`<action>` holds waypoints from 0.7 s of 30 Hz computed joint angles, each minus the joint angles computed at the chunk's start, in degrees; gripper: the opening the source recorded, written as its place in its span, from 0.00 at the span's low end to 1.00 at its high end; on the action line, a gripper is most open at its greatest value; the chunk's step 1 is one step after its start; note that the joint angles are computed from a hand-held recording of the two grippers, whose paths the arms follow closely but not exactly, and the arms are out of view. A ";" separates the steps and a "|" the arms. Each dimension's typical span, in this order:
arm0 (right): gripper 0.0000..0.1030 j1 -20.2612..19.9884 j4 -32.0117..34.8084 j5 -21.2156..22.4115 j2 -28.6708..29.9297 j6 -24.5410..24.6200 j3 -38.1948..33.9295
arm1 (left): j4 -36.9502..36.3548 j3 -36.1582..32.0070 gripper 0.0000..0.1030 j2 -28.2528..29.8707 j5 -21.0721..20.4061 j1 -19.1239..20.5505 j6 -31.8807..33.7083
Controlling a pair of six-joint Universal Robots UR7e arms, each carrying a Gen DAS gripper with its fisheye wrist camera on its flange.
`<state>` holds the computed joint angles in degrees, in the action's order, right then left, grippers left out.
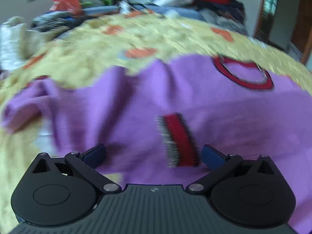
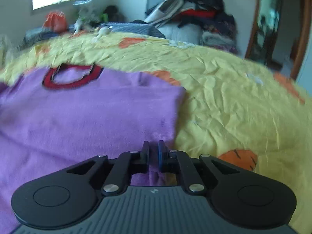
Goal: Fold small clothes
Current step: 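Grasp the red cuff of the other sleeve with the left gripper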
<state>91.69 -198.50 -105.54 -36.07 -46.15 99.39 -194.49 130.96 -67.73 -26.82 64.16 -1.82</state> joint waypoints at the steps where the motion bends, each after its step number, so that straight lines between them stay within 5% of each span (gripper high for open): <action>1: 0.12 0.65 -0.58 -1.62 -0.28 0.62 0.41 | -3.58 1.51 1.00 -1.33 0.41 -0.22 1.28; 3: 0.25 2.53 -6.99 -3.76 0.59 -2.63 2.19 | -7.79 4.56 1.00 -5.85 -1.30 0.38 1.90; 5: 0.62 3.02 -8.27 0.96 -0.60 -0.75 6.00 | -7.32 6.60 1.00 -12.10 -4.57 2.88 -0.24; 7: 0.86 3.24 -6.80 7.78 -2.13 1.66 9.83 | -5.96 7.38 1.00 -17.94 -9.68 6.67 -3.04; 12: 0.86 4.98 -7.92 17.15 0.38 8.78 14.44 | -4.46 4.45 1.00 -26.56 -27.14 18.66 -12.12; 14: 0.86 5.69 -8.32 17.92 2.38 11.20 14.44 | -1.15 0.67 1.00 -26.98 -27.09 20.55 -10.76; 18: 0.86 5.87 -10.61 18.08 6.53 11.60 13.20 | 17.73 -10.54 1.00 -25.97 -25.36 23.22 -6.85; 21: 0.86 4.78 -10.82 19.59 6.68 13.72 12.87 | 28.88 -18.08 1.00 -23.26 -28.90 26.24 -6.93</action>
<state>96.47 -209.33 -85.95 -29.39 -32.43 112.25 -165.61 112.87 -90.98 -55.72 90.41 -8.76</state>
